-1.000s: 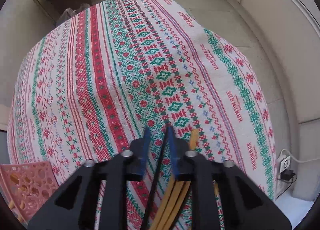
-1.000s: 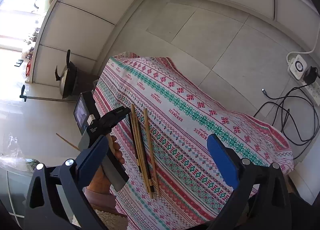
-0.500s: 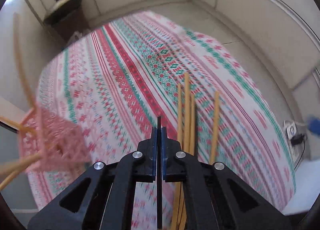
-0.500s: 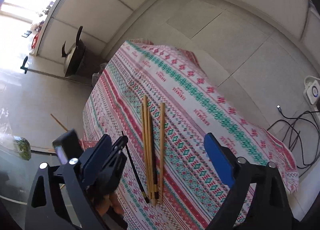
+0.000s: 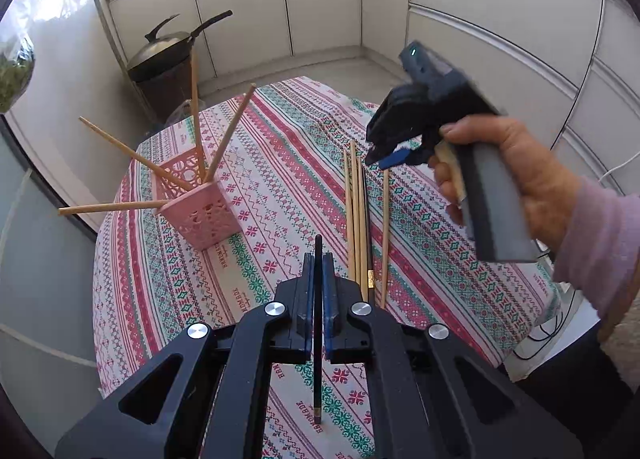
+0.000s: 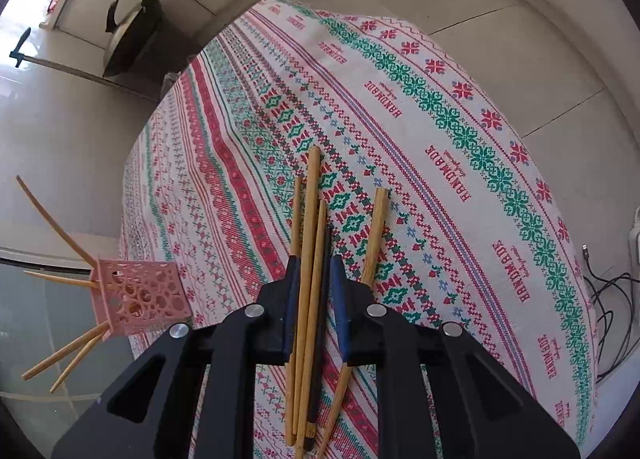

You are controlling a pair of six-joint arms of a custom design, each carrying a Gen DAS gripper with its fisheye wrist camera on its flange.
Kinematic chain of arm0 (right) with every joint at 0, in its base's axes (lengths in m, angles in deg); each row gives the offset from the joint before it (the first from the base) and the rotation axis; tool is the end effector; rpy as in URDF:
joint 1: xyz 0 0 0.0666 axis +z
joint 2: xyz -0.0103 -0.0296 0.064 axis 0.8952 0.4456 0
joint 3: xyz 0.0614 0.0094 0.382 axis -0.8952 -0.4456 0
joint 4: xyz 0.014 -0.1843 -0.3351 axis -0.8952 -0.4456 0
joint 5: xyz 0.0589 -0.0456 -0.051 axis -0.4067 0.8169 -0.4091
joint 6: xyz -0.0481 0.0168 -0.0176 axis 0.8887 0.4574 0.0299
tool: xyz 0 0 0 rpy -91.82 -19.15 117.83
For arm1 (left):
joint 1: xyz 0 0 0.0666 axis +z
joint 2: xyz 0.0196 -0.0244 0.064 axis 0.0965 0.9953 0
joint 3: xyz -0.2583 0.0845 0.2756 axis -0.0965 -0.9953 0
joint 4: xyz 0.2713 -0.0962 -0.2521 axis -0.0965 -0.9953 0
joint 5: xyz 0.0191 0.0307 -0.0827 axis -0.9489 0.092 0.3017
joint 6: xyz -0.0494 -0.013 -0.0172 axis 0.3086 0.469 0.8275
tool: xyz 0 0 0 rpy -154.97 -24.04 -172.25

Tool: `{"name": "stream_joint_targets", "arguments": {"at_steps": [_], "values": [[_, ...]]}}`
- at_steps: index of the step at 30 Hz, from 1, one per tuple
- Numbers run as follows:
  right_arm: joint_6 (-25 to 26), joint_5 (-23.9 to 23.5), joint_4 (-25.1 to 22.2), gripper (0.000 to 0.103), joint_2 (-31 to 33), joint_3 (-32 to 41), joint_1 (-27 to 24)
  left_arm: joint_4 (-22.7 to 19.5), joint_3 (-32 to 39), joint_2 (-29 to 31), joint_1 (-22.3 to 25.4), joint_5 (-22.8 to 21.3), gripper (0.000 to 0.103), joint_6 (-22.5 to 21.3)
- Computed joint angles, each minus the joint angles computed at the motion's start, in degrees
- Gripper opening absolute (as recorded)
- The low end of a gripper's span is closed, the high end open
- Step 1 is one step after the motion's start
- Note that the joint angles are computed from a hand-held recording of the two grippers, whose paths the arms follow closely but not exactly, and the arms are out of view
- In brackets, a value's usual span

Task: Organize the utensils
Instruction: 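Lift the held chopsticks with both tools and carry them toward the pink holder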

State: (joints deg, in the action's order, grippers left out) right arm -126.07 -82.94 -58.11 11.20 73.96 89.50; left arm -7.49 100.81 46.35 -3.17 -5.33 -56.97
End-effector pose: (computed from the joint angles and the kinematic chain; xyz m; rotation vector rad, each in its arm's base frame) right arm 0.4903 0.2347 0.4045 1.3278 2.3897 0.4984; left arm 0.4501 -0.0843 0.5007 1.2237 2.1992 -0.3258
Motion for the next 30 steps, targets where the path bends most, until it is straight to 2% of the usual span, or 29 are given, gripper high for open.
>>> {"name": "stream_joint_targets", "arguments": {"at_steps": [5,14,16,19,21,23,24,27,30], "values": [[1.1,0.0,-4.6,0.016,3.1,2.9,-0.1,-1.7,2.1,1.0,1.2,2.3,0.003,0.9],[4.1,0.9,-12.7,0.015,8.8,11.2,0.1,-2.6,3.8,1.7,2.5,3.5,0.003,2.1],[4.7,0.4,-11.9,0.012,9.1,11.3,0.0,-2.7,4.0,1.8,2.8,3.7,0.003,2.2],[5.7,2.8,-12.9,0.011,10.3,12.5,0.5,-2.5,4.1,1.7,3.1,4.2,0.003,2.5],[5.2,2.8,-10.1,0.011,9.2,10.3,0.5,-2.7,4.5,2.0,3.3,4.4,0.003,3.0],[3.3,2.7,-4.2,0.004,6.2,5.1,0.3,-3.1,5.1,2.3,3.6,5.0,0.003,3.5],[2.6,3.1,-2.1,0.004,4.9,3.1,0.3,-3.2,5.4,2.4,3.7,5.3,0.003,3.7],[2.3,5.0,-0.7,0.004,3.2,1.4,1.0,-2.8,5.5,2.3,4.0,5.8,0.003,4.4],[3.5,6.9,-1.6,0.004,2.4,2.6,1.9,-2.6,5.4,2.0,4.1,6.0,0.003,4.3]]}}
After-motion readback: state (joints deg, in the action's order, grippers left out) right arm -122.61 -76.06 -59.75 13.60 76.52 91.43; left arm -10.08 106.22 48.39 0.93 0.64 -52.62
